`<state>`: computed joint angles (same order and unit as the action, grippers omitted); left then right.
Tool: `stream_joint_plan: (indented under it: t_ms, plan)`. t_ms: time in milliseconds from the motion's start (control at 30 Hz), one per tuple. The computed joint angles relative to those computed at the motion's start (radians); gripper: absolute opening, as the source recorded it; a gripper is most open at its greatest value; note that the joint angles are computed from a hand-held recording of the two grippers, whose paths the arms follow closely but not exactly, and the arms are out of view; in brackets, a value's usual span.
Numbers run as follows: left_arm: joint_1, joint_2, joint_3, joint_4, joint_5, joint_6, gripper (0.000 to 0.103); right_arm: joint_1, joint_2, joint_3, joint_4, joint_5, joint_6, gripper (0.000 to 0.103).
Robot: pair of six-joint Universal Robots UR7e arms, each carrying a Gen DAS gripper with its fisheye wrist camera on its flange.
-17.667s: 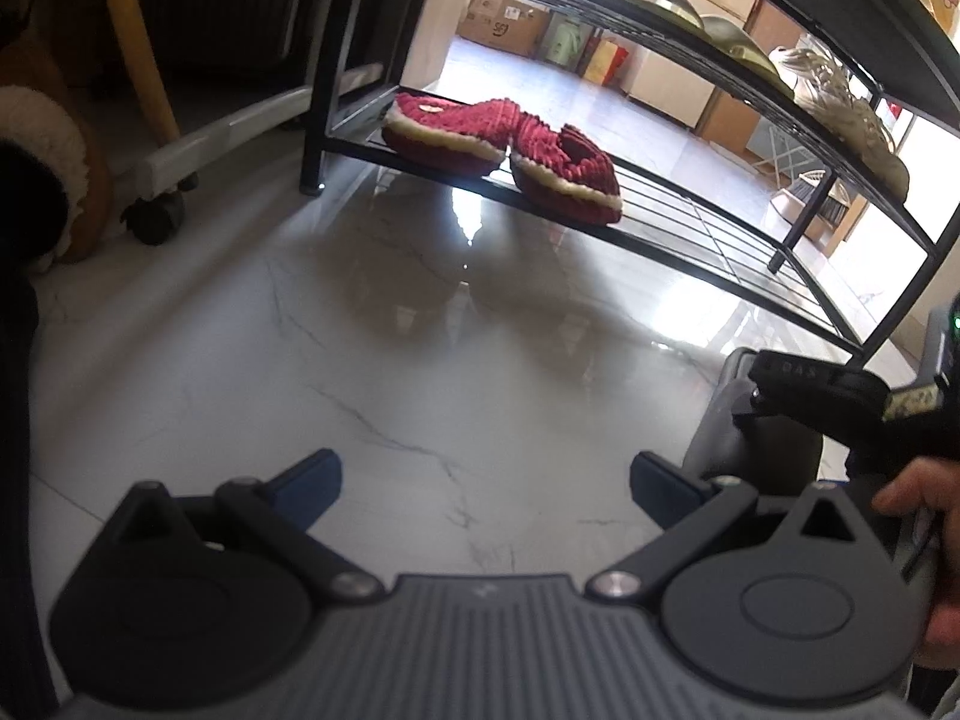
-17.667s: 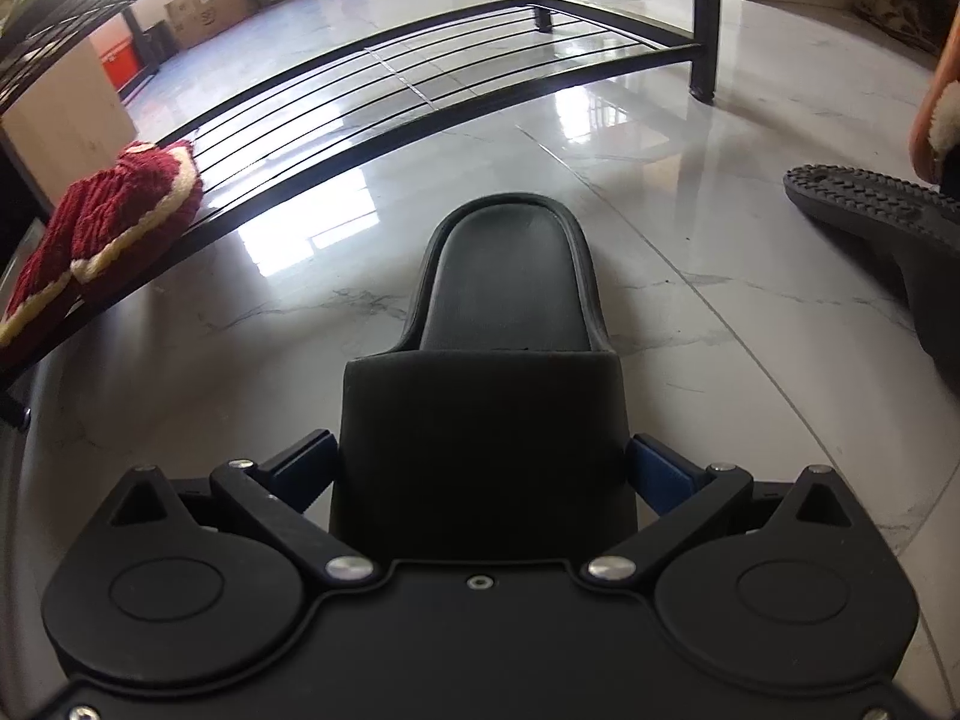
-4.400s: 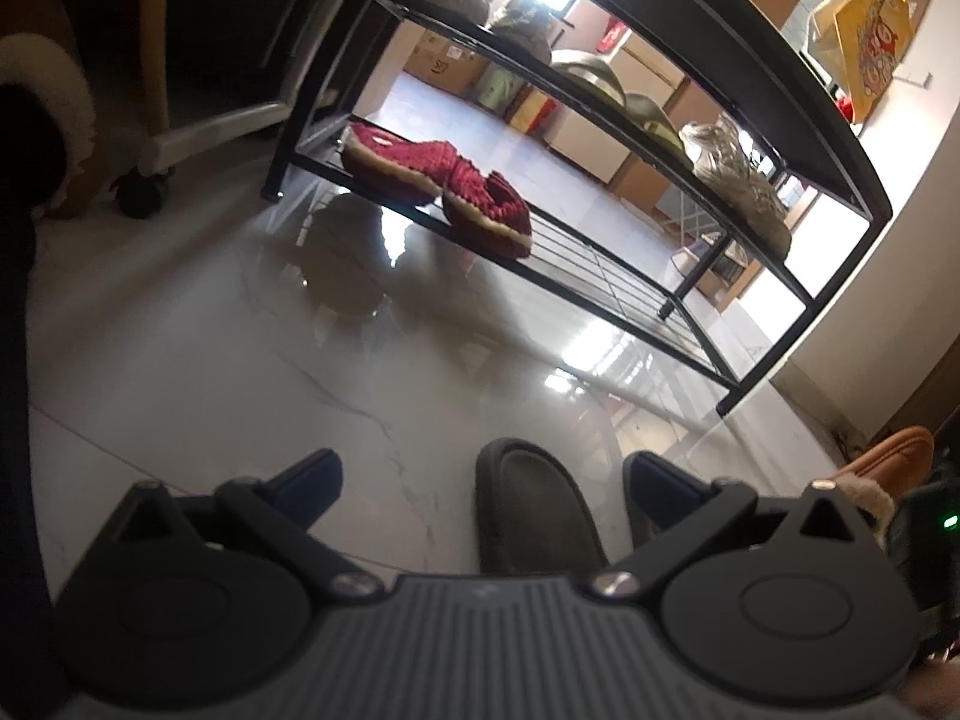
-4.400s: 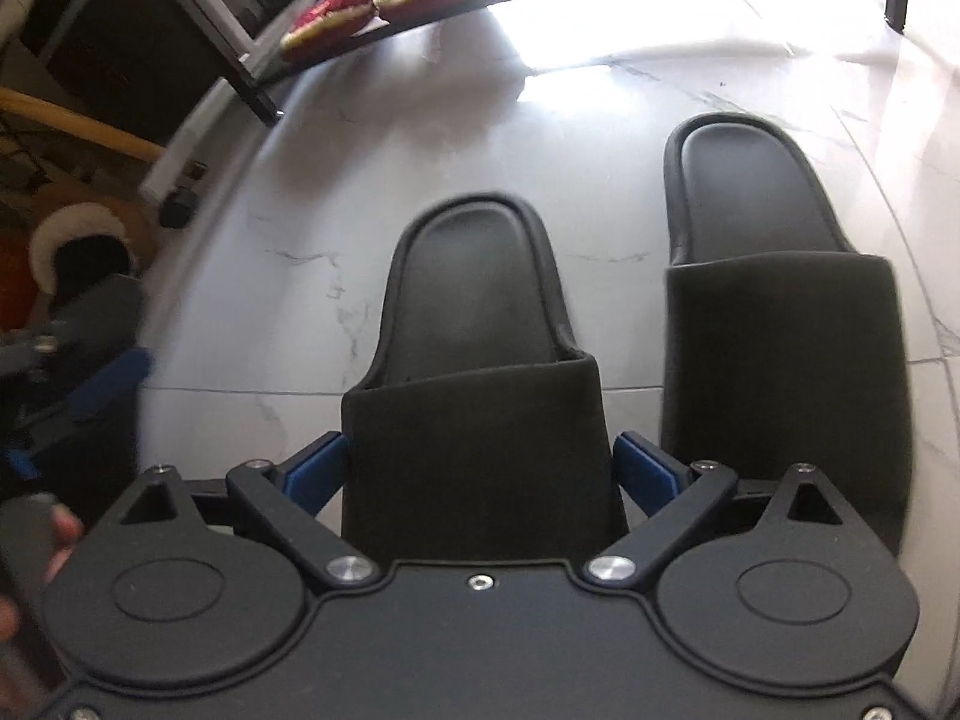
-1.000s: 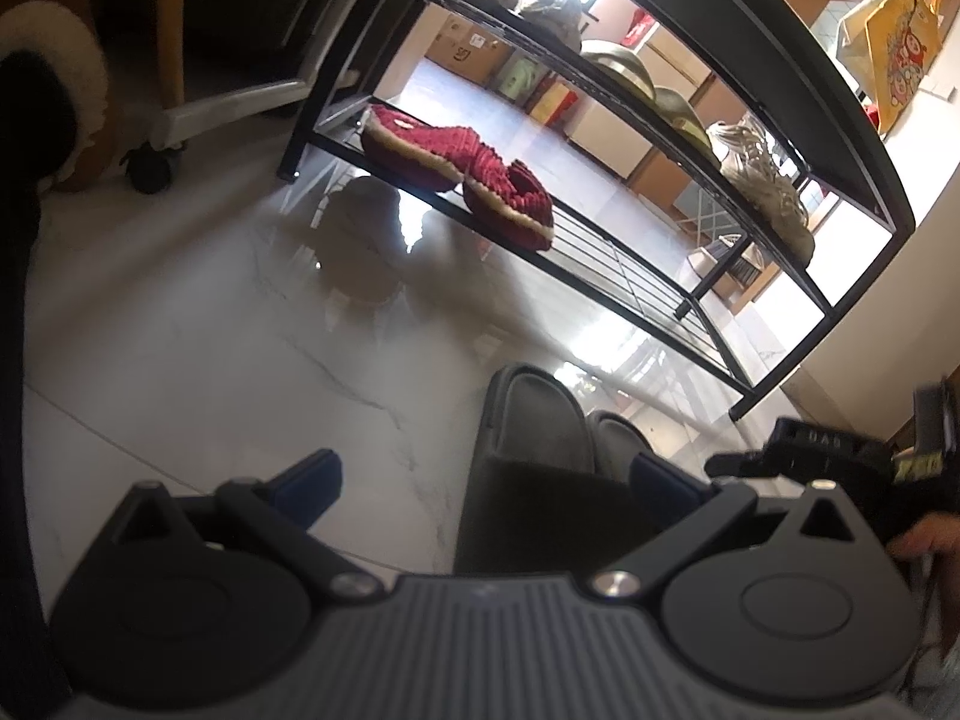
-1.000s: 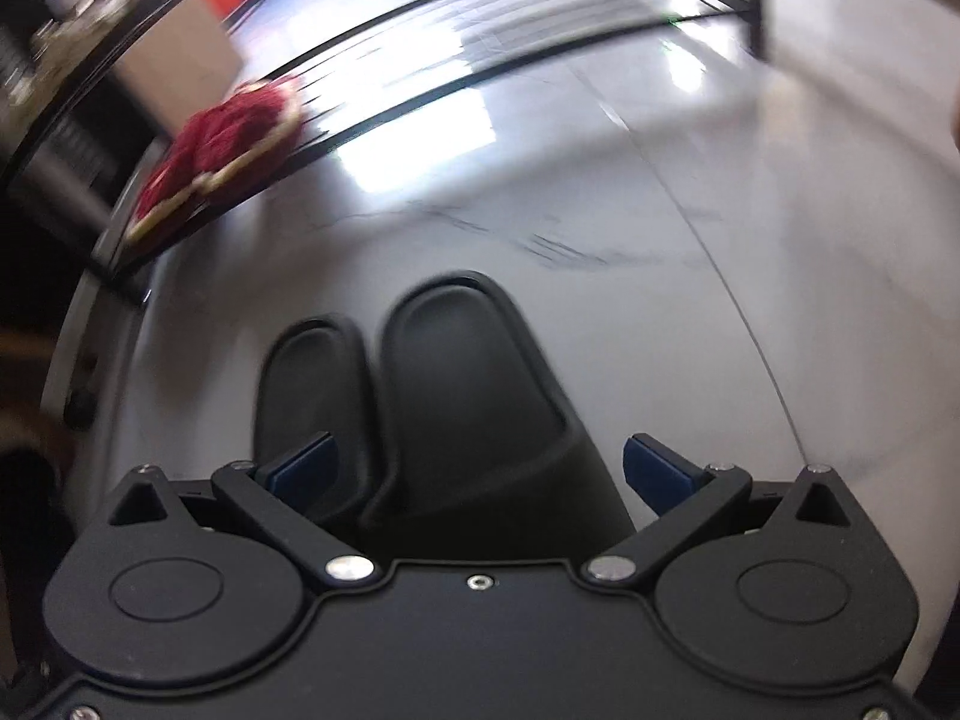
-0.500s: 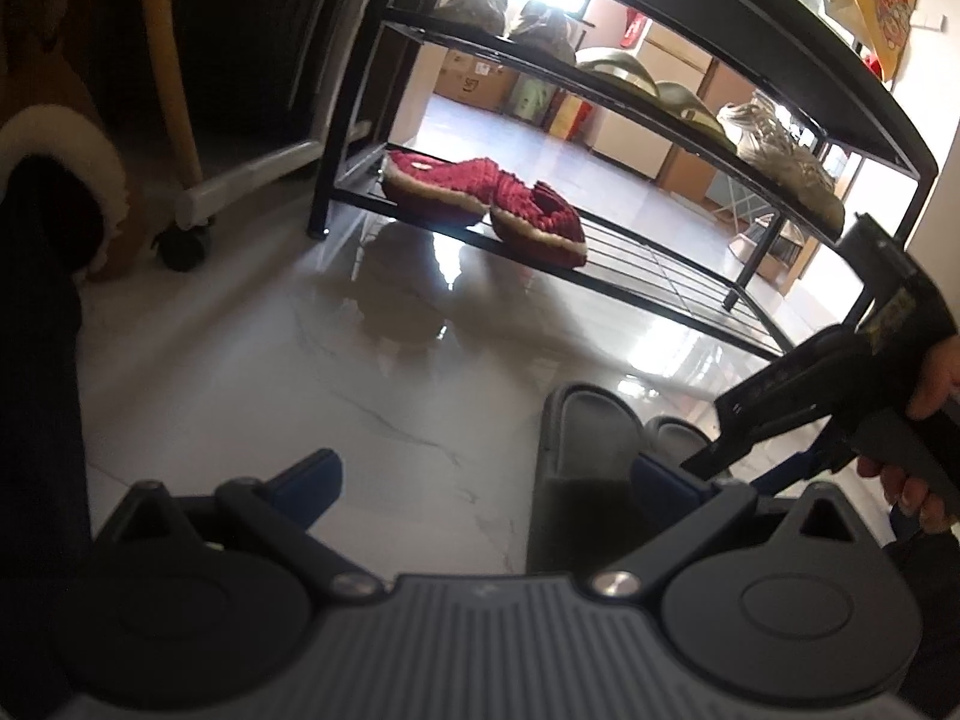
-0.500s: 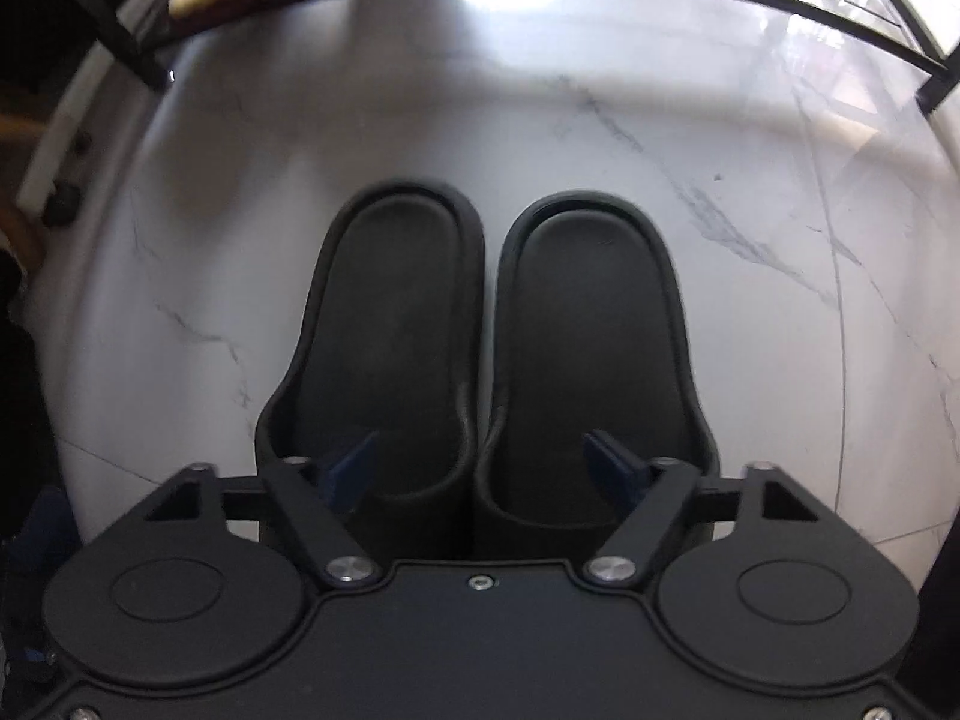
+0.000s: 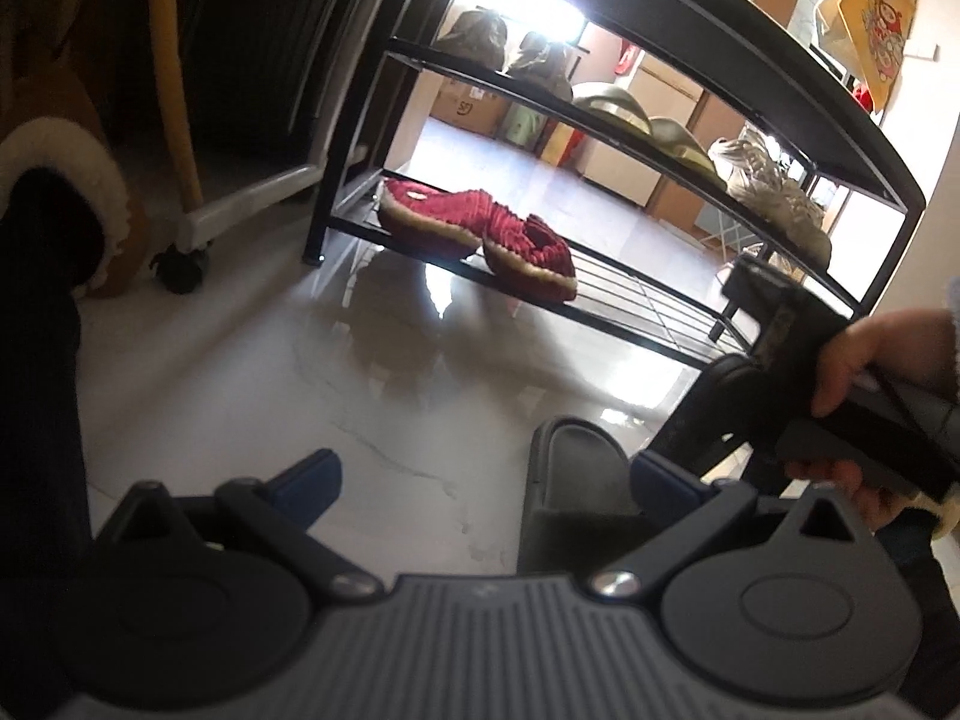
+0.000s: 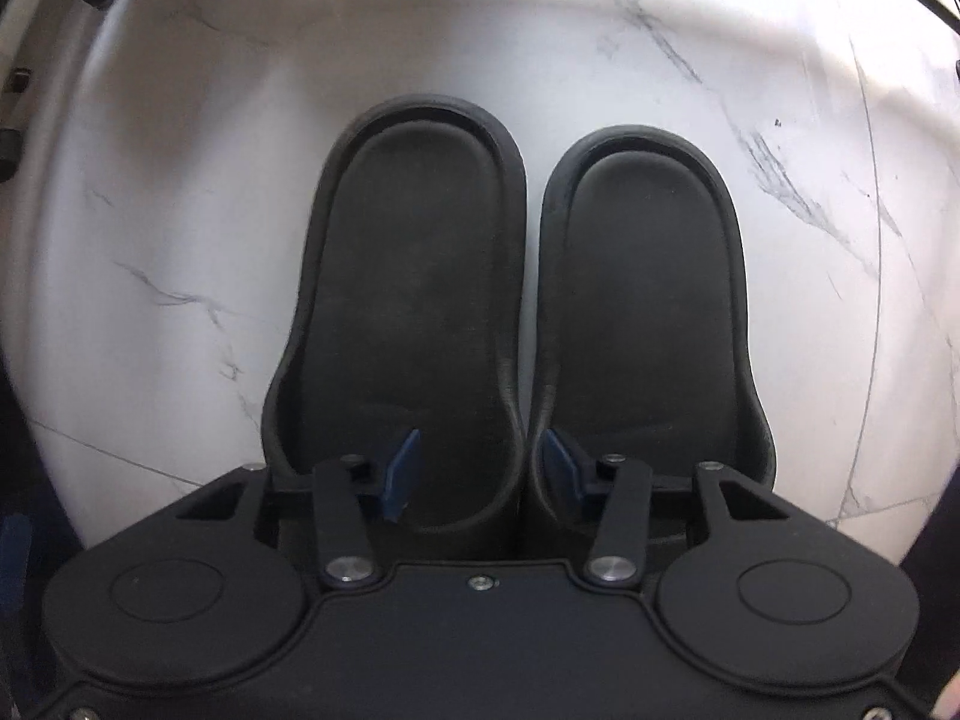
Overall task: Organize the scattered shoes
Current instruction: 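Lift both black slides off the floor with the right gripper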
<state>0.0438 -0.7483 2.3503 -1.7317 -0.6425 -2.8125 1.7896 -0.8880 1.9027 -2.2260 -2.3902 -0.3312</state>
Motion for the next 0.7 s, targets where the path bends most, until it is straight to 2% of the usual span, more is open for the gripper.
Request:
stream_joint_plan:
  t_ms: [33, 67, 100, 200, 300, 333, 367, 600, 700]
  plan:
    - [-0.001, -0.002, 0.002, 0.004, 0.0, -0.009, 0.102, 0.001, 0.01, -0.002, 0.001, -0.018, 0.009, 0.048]
    - [-0.002, -0.005, 0.004, 0.008, 0.0, -0.017, 0.103, 0.002, 0.02, -0.003, 0.002, -0.039, 0.02, 0.056]
    - [-0.003, -0.006, 0.004, 0.01, 0.0, -0.022, 0.103, 0.002, 0.026, -0.003, 0.002, -0.053, 0.028, 0.059]
    - [-0.009, -0.011, 0.012, 0.012, -0.001, -0.049, 0.103, -0.008, 0.031, 0.006, 0.006, -0.075, 0.037, 0.058]
    - [-0.008, -0.018, 0.023, -0.005, 0.0, -0.056, 0.102, -0.016, 0.018, 0.001, 0.024, -0.05, 0.043, 0.05]
    - [-0.007, -0.019, 0.025, -0.009, 0.0, -0.057, 0.103, -0.015, 0.013, 0.004, 0.022, -0.047, 0.031, 0.04]
    - [-0.004, -0.021, 0.026, -0.014, 0.002, -0.057, 0.103, -0.013, 0.009, 0.007, 0.02, -0.048, 0.023, 0.036]
    - [-0.008, -0.012, 0.015, 0.03, 0.0, -0.084, 0.103, -0.015, -0.018, 0.039, -0.031, -0.05, -0.016, 0.029]
    - [-0.001, -0.015, 0.02, 0.011, -0.004, -0.079, 0.103, -0.018, -0.038, 0.069, -0.102, -0.052, -0.066, 0.019]
